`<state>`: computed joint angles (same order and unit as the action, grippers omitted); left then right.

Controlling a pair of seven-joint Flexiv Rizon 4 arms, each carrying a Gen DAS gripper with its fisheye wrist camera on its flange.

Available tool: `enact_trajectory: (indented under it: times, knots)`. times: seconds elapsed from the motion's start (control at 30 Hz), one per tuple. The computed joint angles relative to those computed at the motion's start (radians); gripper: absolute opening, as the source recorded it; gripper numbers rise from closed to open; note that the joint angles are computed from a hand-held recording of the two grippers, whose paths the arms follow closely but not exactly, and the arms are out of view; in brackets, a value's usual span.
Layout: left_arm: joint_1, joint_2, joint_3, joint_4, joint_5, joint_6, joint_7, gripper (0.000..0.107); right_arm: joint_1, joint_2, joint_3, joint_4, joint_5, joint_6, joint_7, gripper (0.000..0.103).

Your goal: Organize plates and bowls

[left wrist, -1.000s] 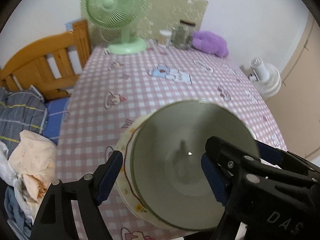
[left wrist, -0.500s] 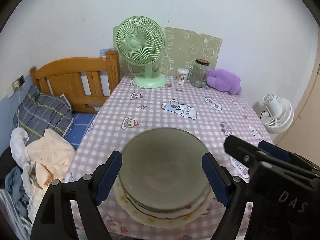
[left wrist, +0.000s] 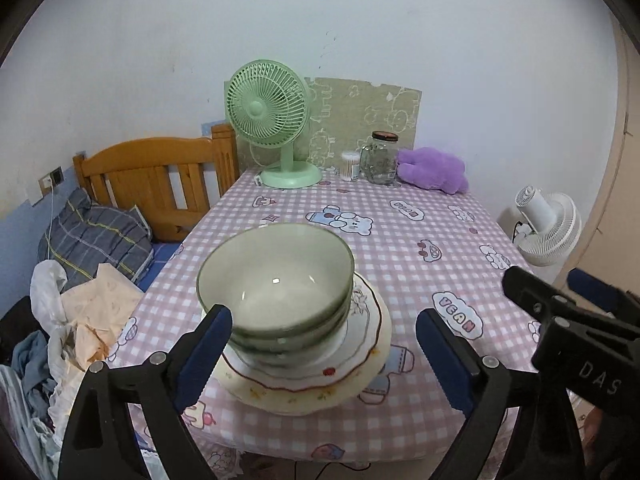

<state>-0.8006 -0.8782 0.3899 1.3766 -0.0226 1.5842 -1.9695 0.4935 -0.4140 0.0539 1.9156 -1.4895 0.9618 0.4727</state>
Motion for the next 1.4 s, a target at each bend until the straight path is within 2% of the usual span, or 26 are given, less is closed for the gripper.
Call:
enact_trajectory:
  times: [0.07, 0.17, 0.3, 0.4, 0.53, 1.0, 1.4]
  knots:
    - [-0.02, -0.006, 0.02, 0.016, 0.002, 0.02, -0.015, 0.095, 0.003, 0.014, -0.003, 0.03, -0.052, -0.017, 0.036, 0.091]
    - [-0.021, -0.01, 0.001, 0.045, -0.009, 0.058, -0.008, 0.095, -0.003, 0.031, 0.008, 0.074, -0.113, -0.042, 0.09, 0.091]
    - [-0.061, -0.024, 0.029, 0.068, -0.049, 0.088, 0.011, 0.095, -0.016, 0.047, 0.033, 0.12, -0.142, -0.072, 0.143, 0.091]
    - [-0.068, -0.025, 0.013, 0.091, -0.078, 0.114, 0.041, 0.095, -0.029, 0.059, 0.046, 0.154, -0.167, -0.076, 0.198, 0.091]
    - [-0.1, -0.032, 0.03, 0.117, -0.12, 0.141, 0.078, 0.095, -0.039, 0.07, 0.061, 0.186, -0.182, -0.084, 0.237, 0.092]
    - [-0.157, -0.015, 0.039, 0.188, -0.314, 0.186, 0.192, 0.1, -0.05, 0.117, 0.087, 0.237, -0.17, -0.096, 0.258, 0.093]
    - [-0.173, -0.012, 0.03, 0.201, -0.389, 0.204, 0.268, 0.103, -0.048, 0.131, 0.093, 0.245, -0.155, -0.101, 0.24, 0.093]
